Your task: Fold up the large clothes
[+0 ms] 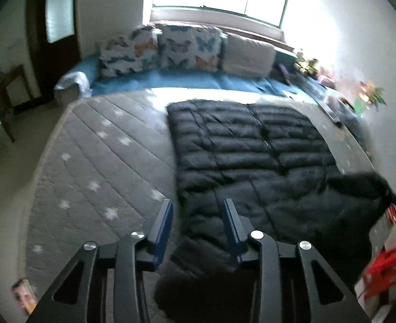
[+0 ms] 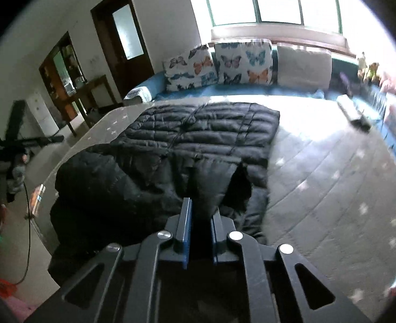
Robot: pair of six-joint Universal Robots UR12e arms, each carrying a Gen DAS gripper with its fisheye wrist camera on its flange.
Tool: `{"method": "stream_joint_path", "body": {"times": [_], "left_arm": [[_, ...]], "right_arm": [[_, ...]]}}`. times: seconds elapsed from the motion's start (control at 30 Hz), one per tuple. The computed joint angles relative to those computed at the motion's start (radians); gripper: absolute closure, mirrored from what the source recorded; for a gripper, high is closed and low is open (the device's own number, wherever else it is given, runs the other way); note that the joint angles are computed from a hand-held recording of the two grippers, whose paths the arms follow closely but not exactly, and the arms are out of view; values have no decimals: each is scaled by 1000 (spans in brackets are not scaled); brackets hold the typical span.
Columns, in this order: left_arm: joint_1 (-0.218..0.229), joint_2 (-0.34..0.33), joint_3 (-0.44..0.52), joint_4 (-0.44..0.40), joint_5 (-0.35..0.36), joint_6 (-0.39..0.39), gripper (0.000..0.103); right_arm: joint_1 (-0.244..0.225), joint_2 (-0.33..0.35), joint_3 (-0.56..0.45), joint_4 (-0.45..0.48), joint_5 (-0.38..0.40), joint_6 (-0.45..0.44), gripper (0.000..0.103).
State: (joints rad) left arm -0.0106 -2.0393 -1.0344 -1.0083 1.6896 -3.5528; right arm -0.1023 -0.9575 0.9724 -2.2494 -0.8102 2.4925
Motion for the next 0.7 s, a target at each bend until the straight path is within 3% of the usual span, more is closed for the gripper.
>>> {"method": "stream_joint_path", "body": {"times": [0.1,0.17,0.23,0.37,0.47,0.5,0.53,0.57,0.6,0.7], "left_arm": [[-3,6,-54,45,-80,38,71],[-21,4,-77,47,-35,97,72],[-29,-1,-93,47,-40,106,73],[-24,10,-146,122,-76,90,73],[-33,14,-153,123,-78,116,73],[-39,1,-134,117,-82,124,73],[-39,-6,-123,117,-105,134,73],[-37,-6,-115,113,-131,144,73],[-38,-10,-101,113,-143,156,73],[-40,-8,-63,144,-141,173,73]], "right_arm": [[7,17,-9,17,-71,26,92],[16,32,-10,15,-154,53,95],[17,54,-22,34,-204,80,96],[24,31,14,-109,-288,100,96],[21,0,24,-210,-249,121,95],[23,-7,26,-236,-229,120,90],[25,-14,25,-245,-197,111,78],[28,-18,17,-231,-155,97,60],[34,-18,4,-194,-111,69,52],[66,-11,-19,-138,-71,-15,49]]}}
